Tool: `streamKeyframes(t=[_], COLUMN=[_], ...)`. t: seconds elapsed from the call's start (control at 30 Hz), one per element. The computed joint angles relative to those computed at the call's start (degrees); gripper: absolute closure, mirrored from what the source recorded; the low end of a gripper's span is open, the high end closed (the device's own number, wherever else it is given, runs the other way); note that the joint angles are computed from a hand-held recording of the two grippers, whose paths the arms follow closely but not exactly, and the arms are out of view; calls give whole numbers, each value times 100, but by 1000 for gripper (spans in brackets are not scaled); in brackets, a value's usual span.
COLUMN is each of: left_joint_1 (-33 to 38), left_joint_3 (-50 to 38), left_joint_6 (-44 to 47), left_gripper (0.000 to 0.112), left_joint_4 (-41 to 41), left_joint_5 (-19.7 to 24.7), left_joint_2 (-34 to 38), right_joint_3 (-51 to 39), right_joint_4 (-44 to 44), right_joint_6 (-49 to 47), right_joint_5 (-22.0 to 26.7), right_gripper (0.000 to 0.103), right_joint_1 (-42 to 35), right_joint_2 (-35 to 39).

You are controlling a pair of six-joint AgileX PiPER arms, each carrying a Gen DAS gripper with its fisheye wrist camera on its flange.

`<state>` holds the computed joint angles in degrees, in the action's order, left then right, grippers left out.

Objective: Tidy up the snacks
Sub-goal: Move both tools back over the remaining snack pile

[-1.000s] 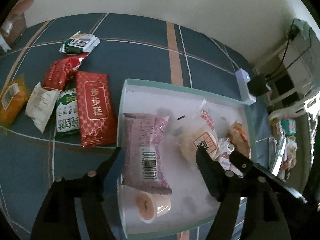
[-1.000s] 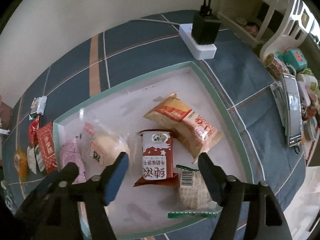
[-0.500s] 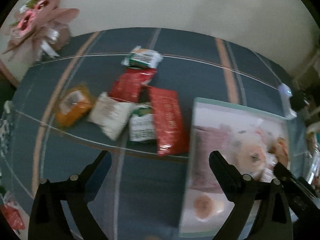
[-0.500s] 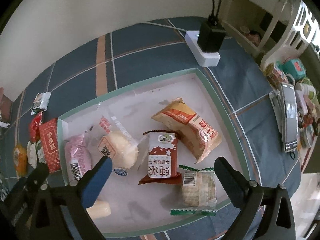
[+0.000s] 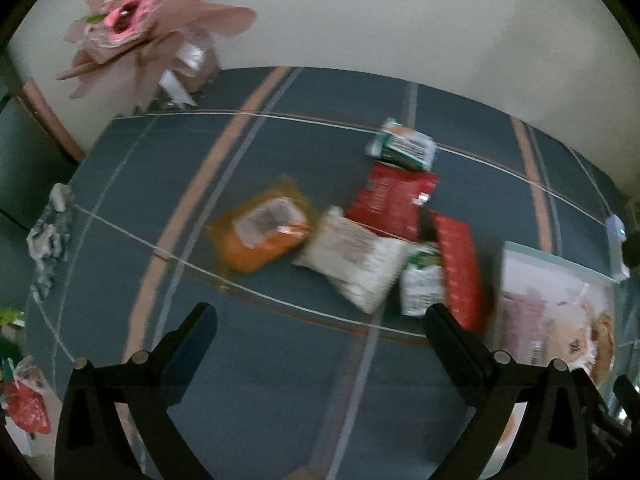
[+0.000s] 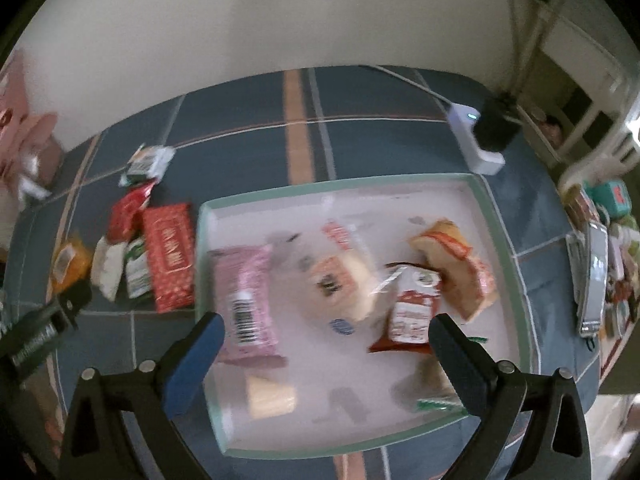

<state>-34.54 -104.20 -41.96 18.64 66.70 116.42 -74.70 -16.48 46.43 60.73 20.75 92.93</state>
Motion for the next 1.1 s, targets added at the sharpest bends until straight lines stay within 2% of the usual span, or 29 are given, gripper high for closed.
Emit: streamKeyframes(t=[0.27, 0.5, 0.9, 1.1], left_joint_1=[669, 972, 1297, 1513], left_joint_3=[688, 969, 465, 218], left_joint_6=[-67, -176, 288, 141], left_gripper=[9, 9, 9, 9], left_joint_4=[-123, -213, -914, -948], left_joint_5=[-287, -482, -636, -740], left_joint_2=[-443, -639, -327, -251], right_joint_3=[-615, -832, -1226, -1614], right_joint_4=[119, 352, 467, 472], right_joint_6=[22, -158, -206, -375], right_joint_5=[110, -162, -419, -594], right_gripper=[0, 0, 0, 0], right_joint_1=[597, 897, 807, 842], right_joint_2=[535, 1005, 1292, 1475])
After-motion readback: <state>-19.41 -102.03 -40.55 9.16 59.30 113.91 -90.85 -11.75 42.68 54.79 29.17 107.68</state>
